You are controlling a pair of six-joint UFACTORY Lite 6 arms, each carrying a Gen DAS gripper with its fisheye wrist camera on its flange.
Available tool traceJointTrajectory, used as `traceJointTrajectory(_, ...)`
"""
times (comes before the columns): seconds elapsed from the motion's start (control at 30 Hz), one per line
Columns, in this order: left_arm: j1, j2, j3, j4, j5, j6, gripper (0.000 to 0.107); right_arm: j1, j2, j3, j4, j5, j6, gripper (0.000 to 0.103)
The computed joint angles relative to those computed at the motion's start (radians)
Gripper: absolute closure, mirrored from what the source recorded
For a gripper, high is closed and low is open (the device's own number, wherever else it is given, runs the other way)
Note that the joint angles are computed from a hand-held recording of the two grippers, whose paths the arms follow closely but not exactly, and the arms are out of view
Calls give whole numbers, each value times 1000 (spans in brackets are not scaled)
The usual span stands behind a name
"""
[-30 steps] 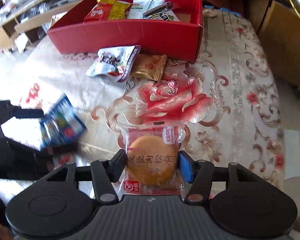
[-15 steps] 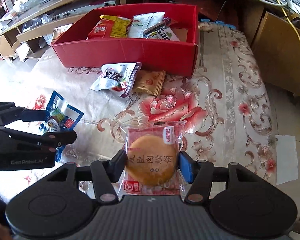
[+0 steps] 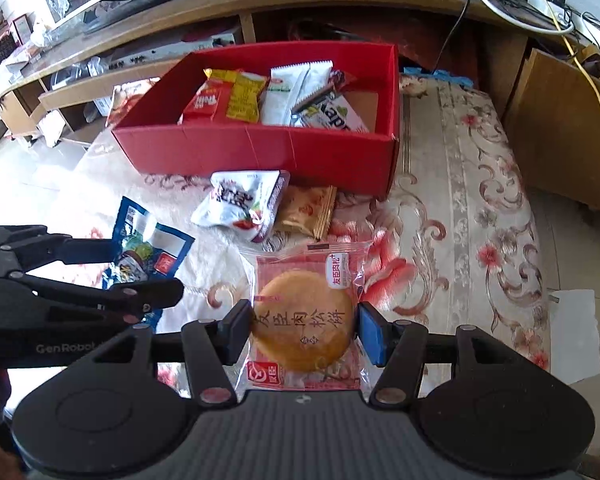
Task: Organize snacks
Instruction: 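Grasp the blue sausage packet with the left gripper while the right holds the cake pack, then carry the cake pack and blue packet over the red box with both grippers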
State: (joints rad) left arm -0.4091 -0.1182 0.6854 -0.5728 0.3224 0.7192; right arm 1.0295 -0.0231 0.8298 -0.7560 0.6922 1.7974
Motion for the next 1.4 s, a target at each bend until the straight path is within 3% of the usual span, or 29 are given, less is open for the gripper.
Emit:
traceJointTrajectory(0.77, -2, 148, 252, 46, 19, -139, 32, -165, -8, 112, -50, -1, -78, 48)
traceJointTrajectory(1.4, 16, 485, 677, 102, 54, -244, 33, -456, 169, 325, 13, -166, -330, 48)
